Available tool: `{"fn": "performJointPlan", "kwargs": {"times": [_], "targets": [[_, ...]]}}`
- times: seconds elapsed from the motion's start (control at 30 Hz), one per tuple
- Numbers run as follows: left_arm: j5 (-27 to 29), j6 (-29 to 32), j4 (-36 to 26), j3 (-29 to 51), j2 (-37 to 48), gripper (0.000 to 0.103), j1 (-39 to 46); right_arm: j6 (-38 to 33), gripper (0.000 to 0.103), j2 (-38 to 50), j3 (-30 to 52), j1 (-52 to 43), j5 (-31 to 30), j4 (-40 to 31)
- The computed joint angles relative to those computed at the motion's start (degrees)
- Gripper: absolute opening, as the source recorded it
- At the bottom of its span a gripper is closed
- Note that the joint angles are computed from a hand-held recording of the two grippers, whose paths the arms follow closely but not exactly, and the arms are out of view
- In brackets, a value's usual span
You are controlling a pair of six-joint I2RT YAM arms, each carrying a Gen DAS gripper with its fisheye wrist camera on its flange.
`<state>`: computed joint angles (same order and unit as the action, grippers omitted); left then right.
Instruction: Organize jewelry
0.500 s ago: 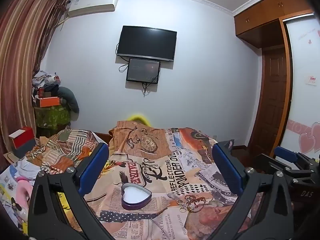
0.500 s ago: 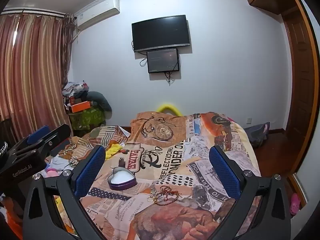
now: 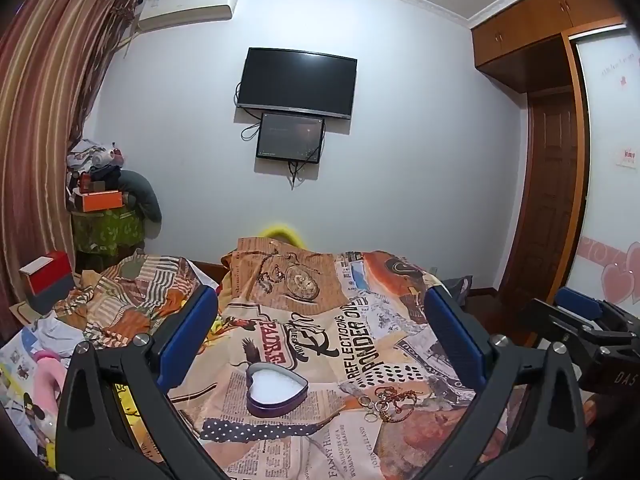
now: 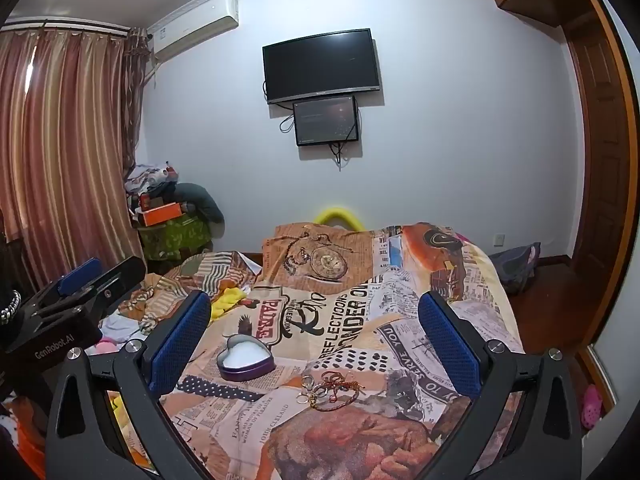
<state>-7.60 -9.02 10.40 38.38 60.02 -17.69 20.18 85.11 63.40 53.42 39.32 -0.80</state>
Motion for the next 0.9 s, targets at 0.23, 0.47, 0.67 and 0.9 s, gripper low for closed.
{"fn": "performJointPlan", "kwargs": {"times": [0.23,0.47,0.67,0.9], "targets": [[-1.09,0.56,0.06,0.07,-0.05,0.103,-0.73,0.14,0.103,-0.03,-0.17,-0.14,-0.13,0.06],[-1.49,0.06,-0.60,0.74,0.39,0.103,-1.08,0.30,0.103,0.00,0.81,0.12,0.17,-0.89],[-1.09,-0.45,-1.42,1.18,0.45,0.103,-0.60,0.34,0.103,-0.19,0.77,0.13,0.22,-0.95],[-1.43,-0.24,-1.94,1.63,0.34,0.103,-0.80,0.37,0.103,-0.66,0.35,-0.11,0.06,-0.82]]}}
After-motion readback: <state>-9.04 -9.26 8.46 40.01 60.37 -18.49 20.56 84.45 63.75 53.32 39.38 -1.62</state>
